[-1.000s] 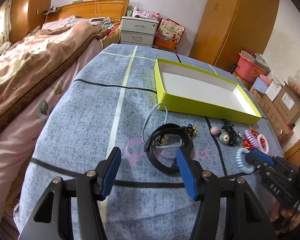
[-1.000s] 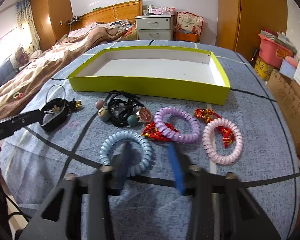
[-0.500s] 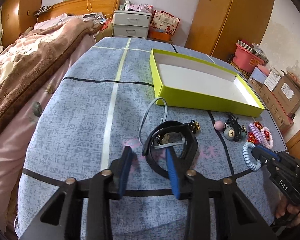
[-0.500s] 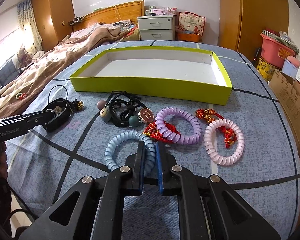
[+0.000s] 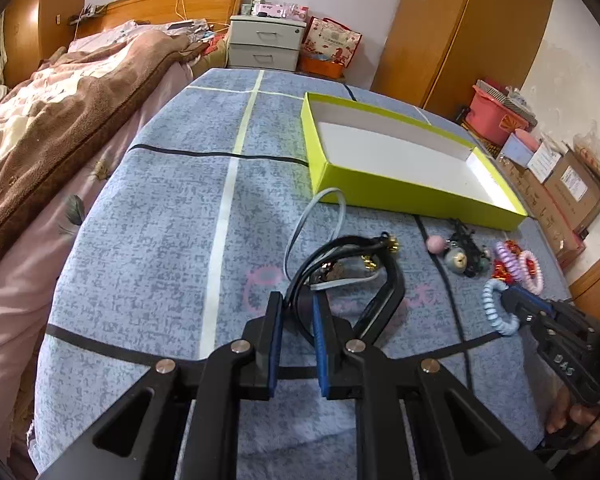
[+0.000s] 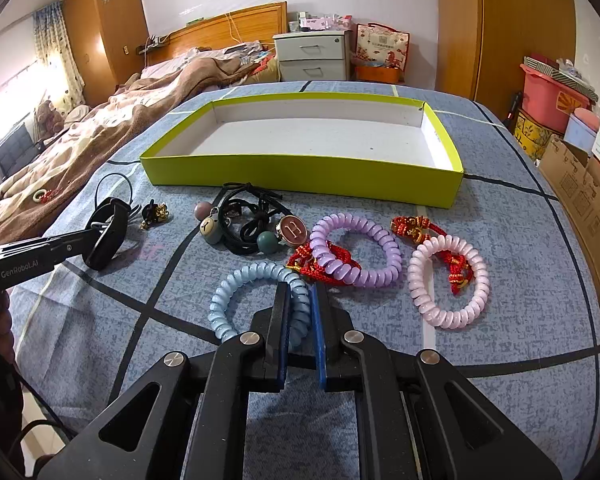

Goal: Organize jewelry
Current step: 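Grasp the black watch band with left gripper while right gripper grasps blue coil, then lower both into the yellow box, opening the left gripper while the right holds the coil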

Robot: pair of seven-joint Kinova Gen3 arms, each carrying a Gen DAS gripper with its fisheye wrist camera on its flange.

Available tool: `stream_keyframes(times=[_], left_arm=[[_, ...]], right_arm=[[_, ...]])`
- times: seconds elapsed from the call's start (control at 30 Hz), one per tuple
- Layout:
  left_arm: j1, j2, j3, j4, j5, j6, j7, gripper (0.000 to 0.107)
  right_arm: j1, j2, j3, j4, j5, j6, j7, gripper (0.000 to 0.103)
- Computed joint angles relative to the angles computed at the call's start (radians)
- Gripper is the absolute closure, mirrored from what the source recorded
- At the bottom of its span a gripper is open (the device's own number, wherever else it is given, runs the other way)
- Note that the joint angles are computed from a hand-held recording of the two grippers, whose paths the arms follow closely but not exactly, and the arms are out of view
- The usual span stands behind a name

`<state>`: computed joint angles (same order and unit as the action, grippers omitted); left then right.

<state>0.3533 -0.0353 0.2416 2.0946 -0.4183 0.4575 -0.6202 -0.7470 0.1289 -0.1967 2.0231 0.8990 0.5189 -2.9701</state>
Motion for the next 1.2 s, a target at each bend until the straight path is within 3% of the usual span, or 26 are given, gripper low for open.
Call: stream_keyframes(times=[0.17, 0.7, 1.2], left_arm=[[0.003, 0.007, -0.008, -0.005, 0.026, 0.006, -0.033, 0.092], [-0.01, -0.023, 0.024, 0.022, -0.046, -0.028, 0.06, 0.099], [-0.015, -0.041, 0.045, -0.014, -0.039, 0.006, 0.037, 0.099]], right_arm=[[0.002, -0.002, 0.0, 0.003, 0.001, -0.004, -0.003, 0.092], [0.01, -0.013, 0.003, 0.02, 0.014, -0.032, -0.03, 0.093], [0.029, -0.064, -0.033, 0.048, 0.112, -0.026, -0.137, 0.093]])
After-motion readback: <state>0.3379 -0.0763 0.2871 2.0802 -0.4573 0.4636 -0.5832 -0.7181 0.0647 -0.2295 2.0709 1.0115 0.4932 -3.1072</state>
